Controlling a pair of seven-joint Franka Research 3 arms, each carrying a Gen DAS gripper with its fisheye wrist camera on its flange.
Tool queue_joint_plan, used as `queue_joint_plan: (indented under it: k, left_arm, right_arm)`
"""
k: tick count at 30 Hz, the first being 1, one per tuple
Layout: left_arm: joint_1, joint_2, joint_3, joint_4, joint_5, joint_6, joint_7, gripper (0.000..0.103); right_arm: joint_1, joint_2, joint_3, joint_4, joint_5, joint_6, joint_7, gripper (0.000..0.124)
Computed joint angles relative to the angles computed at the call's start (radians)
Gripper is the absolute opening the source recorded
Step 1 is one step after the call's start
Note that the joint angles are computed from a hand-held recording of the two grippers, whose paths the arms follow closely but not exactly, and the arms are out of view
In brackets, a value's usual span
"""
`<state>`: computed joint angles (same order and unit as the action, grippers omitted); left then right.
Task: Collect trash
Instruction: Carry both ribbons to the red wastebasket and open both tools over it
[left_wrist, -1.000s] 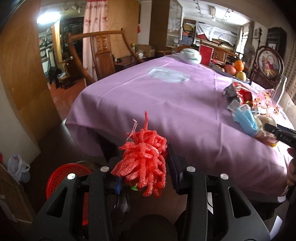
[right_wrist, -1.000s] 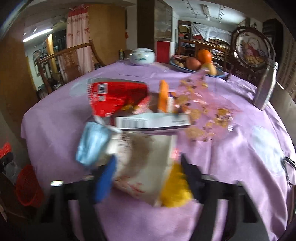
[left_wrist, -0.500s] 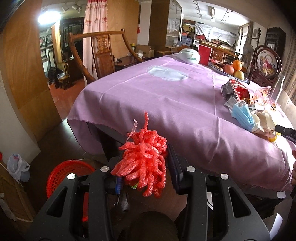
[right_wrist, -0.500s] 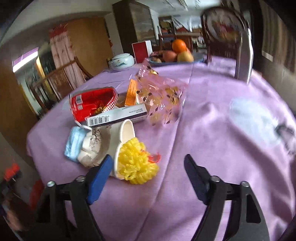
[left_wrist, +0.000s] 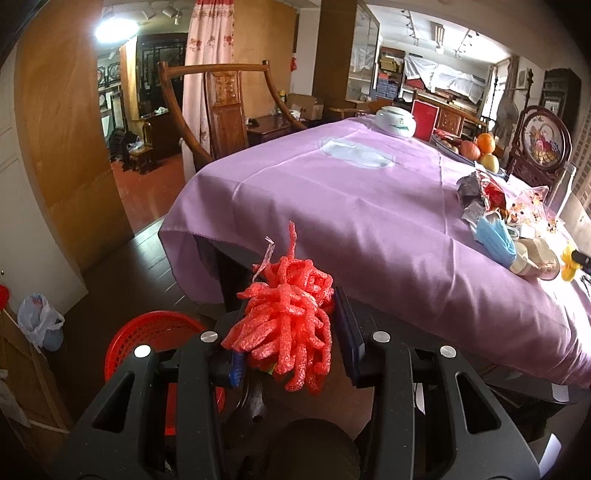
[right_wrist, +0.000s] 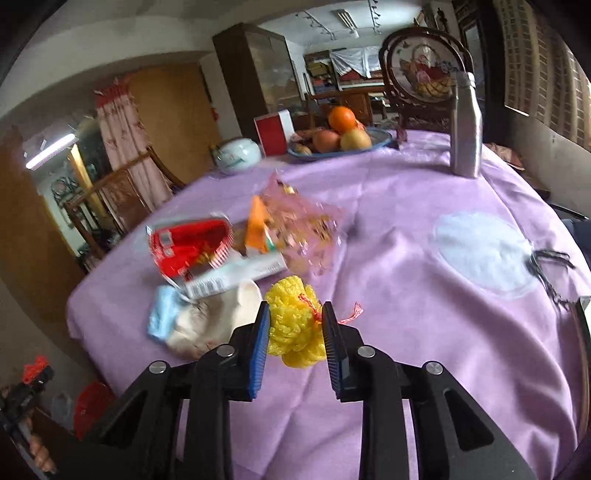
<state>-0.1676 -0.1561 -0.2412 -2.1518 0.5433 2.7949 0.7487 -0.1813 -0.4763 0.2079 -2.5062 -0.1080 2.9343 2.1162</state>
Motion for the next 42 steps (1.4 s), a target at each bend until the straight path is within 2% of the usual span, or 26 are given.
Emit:
queue_joint_plan:
  k: [3, 4, 7, 9, 12, 14, 17, 19, 21, 25, 27, 29, 30, 33, 37, 42]
  left_arm:
    - [0.003, -0.014, 0.003, -0.017, -0.002, 0.006, -0.002, 0.041]
    - [0.006, -0.02, 0.002, -0.022, 0.003, 0.005, -0.007, 0.041]
    - [0.013, -0.035, 0.004, -0.038, 0.001, 0.007, -0.013, 0.041]
    - [0.019, -0.046, 0.005, -0.05, 0.001, 0.006, -0.019, 0.041]
    - [0.039, -0.068, 0.004, -0.072, 0.018, 0.005, -0.042, 0.041]
    - [0.06, -0.086, 0.003, -0.088, 0.039, -0.008, -0.068, 0.041]
    - [0.103, -0.119, 0.004, -0.118, 0.078, -0.028, -0.121, 0.041]
    - [0.135, -0.141, 0.007, -0.143, 0.103, -0.054, -0.16, 0.041]
    - [0.155, -0.157, 0.021, -0.169, 0.102, -0.077, -0.184, 0.041]
    - [0.152, -0.169, 0.087, -0.231, -0.007, -0.068, -0.143, 0.041]
    - [0.149, -0.158, 0.092, -0.237, -0.042, -0.069, -0.112, 0.054]
    - [0.158, -0.136, 0.081, -0.231, -0.049, -0.081, -0.108, 0.086]
    - [0.172, -0.13, 0.066, -0.23, -0.025, -0.086, -0.13, 0.091]
    - [0.179, -0.128, 0.061, -0.235, 0.0, -0.065, -0.14, 0.093]
    - [0.214, -0.172, 0.066, -0.284, 0.038, -0.056, -0.175, 0.095]
    - [0.254, -0.252, 0.081, -0.351, 0.039, -0.076, -0.205, 0.095]
  right_arm:
    - [0.016, 0.031, -0.01, 0.011, 0.009, -0.046, 0.001, 0.032]
    - [0.01, 0.037, -0.002, 0.01, 0.001, -0.055, 0.018, 0.037]
    - [-0.024, 0.049, 0.027, 0.017, -0.061, -0.067, 0.074, 0.037]
    - [-0.018, 0.052, 0.021, 0.021, -0.079, -0.082, 0.093, 0.027]
    - [-0.028, 0.016, 0.017, -0.011, -0.091, -0.03, 0.153, 0.026]
    - [-0.087, -0.034, 0.067, -0.03, -0.129, 0.012, 0.206, 0.026]
    - [-0.117, -0.087, 0.112, -0.036, -0.153, 0.057, 0.199, 0.026]
    - [-0.111, -0.097, 0.132, -0.021, -0.149, 0.071, 0.174, 0.026]
    - [-0.074, -0.081, 0.134, 0.0, -0.128, 0.08, 0.136, 0.026]
    - [0.009, -0.015, 0.143, 0.056, -0.084, 0.084, 0.076, 0.026]
    - [0.052, 0.026, 0.147, 0.089, -0.071, 0.085, 0.049, 0.026]
    - [0.09, 0.067, 0.157, 0.126, -0.071, 0.075, 0.026, 0.026]
    - [0.127, 0.091, 0.148, 0.145, -0.063, 0.068, 0.007, 0.026]
    - [0.246, 0.166, 0.109, 0.211, -0.03, 0.035, -0.058, 0.026]
    - [0.362, 0.257, 0.085, 0.295, -0.024, -0.001, -0.111, 0.026]
    - [0.547, 0.412, 0.023, 0.438, 0.109, -0.041, -0.278, 0.026]
